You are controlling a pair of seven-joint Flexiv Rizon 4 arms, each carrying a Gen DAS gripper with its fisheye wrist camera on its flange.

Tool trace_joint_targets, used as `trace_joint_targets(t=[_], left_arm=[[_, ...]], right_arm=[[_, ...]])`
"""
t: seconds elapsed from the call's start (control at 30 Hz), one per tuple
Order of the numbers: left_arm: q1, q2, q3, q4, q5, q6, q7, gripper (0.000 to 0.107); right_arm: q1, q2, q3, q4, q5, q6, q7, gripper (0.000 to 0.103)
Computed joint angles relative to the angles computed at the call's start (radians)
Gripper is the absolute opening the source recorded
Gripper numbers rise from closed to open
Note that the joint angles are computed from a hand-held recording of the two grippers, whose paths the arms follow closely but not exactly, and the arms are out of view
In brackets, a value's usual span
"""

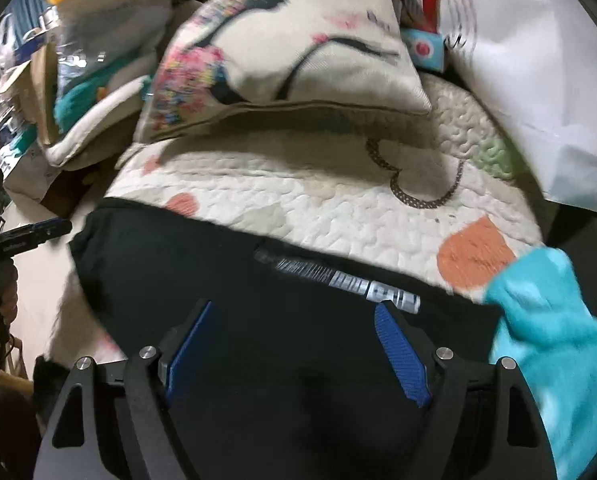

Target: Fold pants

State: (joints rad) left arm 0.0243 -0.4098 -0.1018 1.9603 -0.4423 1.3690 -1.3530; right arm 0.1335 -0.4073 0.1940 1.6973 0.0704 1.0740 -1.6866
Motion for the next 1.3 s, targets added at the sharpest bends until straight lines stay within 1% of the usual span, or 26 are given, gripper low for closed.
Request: trace_joint_targets(t=[0.1,0.2,0.23,0.27,0.3,0.37,0.4,0.43,0.47,0.5,0.53,0.57,0.6,0.63,0.67,0.7,0.73,0.8,0.93,1.03,1.1,1.17,1.2,1.23,1.27,1.3], left_arm=[[-0.009,-0.069,0.023,-0.076,0.041,-0.024,0.003,0.067],[-0.031,-0.143,0.06,-0.164,0.104,-0.063,-0.003,0.067],[-0.025,-0.154,0.052,-0.173,0.11,-0.055,0.007,0.071],[-0.016,-0.165,0.038,-0.174,0.112,-0.026,0.021,0.077],[-0.012,-0.175,0.03,-0.177,0.116,0.002,0.032,0.081],[-0.01,-0.194,0.025,-0.195,0.129,0.016,0.047,0.091],[-0.013,-0.203,0.03,-0.205,0.134,0.019,0.047,0.095],[-0.01,-0.209,0.028,-0.209,0.13,0.019,0.042,0.097],[0.009,-0.21,0.002,-0.203,0.112,0.019,0.045,0.097],[0.011,-0.21,-0.002,-0.201,0.107,0.022,0.043,0.097],[0.021,-0.205,-0.018,-0.189,0.1,0.034,0.054,0.087],[0.034,-0.2,-0.038,-0.177,0.093,0.046,0.067,0.074],[0.056,-0.186,-0.071,-0.156,0.08,0.056,0.091,0.062],[0.077,-0.174,-0.102,-0.138,0.068,0.061,0.115,0.034],[0.111,-0.161,-0.152,-0.121,0.037,0.052,0.156,0.014],[0.122,-0.152,-0.169,-0.114,0.021,0.037,0.171,0.011],[0.107,-0.142,-0.154,-0.111,0.019,0.028,0.171,0.011],[0.069,-0.124,-0.114,-0.103,0.025,0.031,0.167,0.011],[0.058,-0.069,-0.109,-0.051,-0.006,0.065,0.168,0.011],[0.113,0.004,-0.188,0.044,-0.085,0.125,0.209,0.011],[0.166,0.06,-0.264,0.108,-0.16,0.15,0.265,0.011],[0.228,0.136,-0.364,0.183,-0.283,0.174,0.354,0.011],[0.261,0.181,-0.432,0.231,-0.374,0.202,0.422,0.011],[0.29,0.235,-0.499,0.279,-0.489,0.219,0.506,0.011],[0.292,0.281,-0.541,0.312,-0.608,0.233,0.589,0.011],[0.269,0.326,-0.56,0.339,-0.727,0.241,0.67,0.011]], right_arm=[[-0.025,-0.096,0.018,-0.118,0.021,-0.069,-0.056,0.086],[-0.037,-0.157,0.028,-0.194,0.041,-0.121,-0.095,0.086],[-0.04,-0.176,0.031,-0.218,0.045,-0.137,-0.11,0.086],[-0.041,-0.188,0.031,-0.231,0.046,-0.146,-0.123,0.086],[-0.043,-0.204,0.034,-0.251,0.048,-0.166,-0.139,0.086],[-0.041,-0.228,0.034,-0.278,0.047,-0.2,-0.163,0.086],[-0.03,-0.24,0.024,-0.284,0.032,-0.207,-0.17,0.086],[-0.021,-0.244,0.018,-0.28,0.025,-0.192,-0.176,0.087],[-0.012,-0.246,0.011,-0.272,0.017,-0.168,-0.175,0.087],[-0.006,-0.246,0.006,-0.268,0.012,-0.16,-0.168,0.087],[-0.004,-0.243,0.004,-0.26,0.01,-0.149,-0.163,0.082],[-0.013,-0.241,0.016,-0.257,0.021,-0.147,-0.173,0.074],[-0.023,-0.235,0.029,-0.252,0.036,-0.144,-0.181,0.054],[-0.039,-0.229,0.05,-0.252,0.062,-0.154,-0.197,0.026],[-0.046,-0.224,0.059,-0.253,0.079,-0.166,-0.201,0.02],[-0.041,-0.214,0.051,-0.239,0.079,-0.154,-0.197,0.017],[-0.038,-0.209,0.047,-0.233,0.082,-0.152,-0.192,0.015],[-0.039,-0.199,0.046,-0.229,0.099,-0.148,-0.176,0.013],[-0.035,-0.136,0.043,-0.173,0.114,-0.111,-0.157,0.011],[-0.03,-0.07,0.043,-0.11,0.119,-0.085,-0.143,0.011],[-0.027,-0.024,0.043,-0.064,0.123,-0.072,-0.133,0.011],[-0.027,0.035,0.042,-0.003,0.127,-0.064,-0.133,0.011],[-0.028,0.073,0.041,0.037,0.128,-0.061,-0.134,0.011],[-0.027,0.101,0.04,0.065,0.131,-0.063,-0.136,0.011],[-0.024,0.131,0.039,0.097,0.136,-0.062,-0.134,0.011],[-0.022,0.16,0.038,0.128,0.144,-0.061,-0.136,0.011]])
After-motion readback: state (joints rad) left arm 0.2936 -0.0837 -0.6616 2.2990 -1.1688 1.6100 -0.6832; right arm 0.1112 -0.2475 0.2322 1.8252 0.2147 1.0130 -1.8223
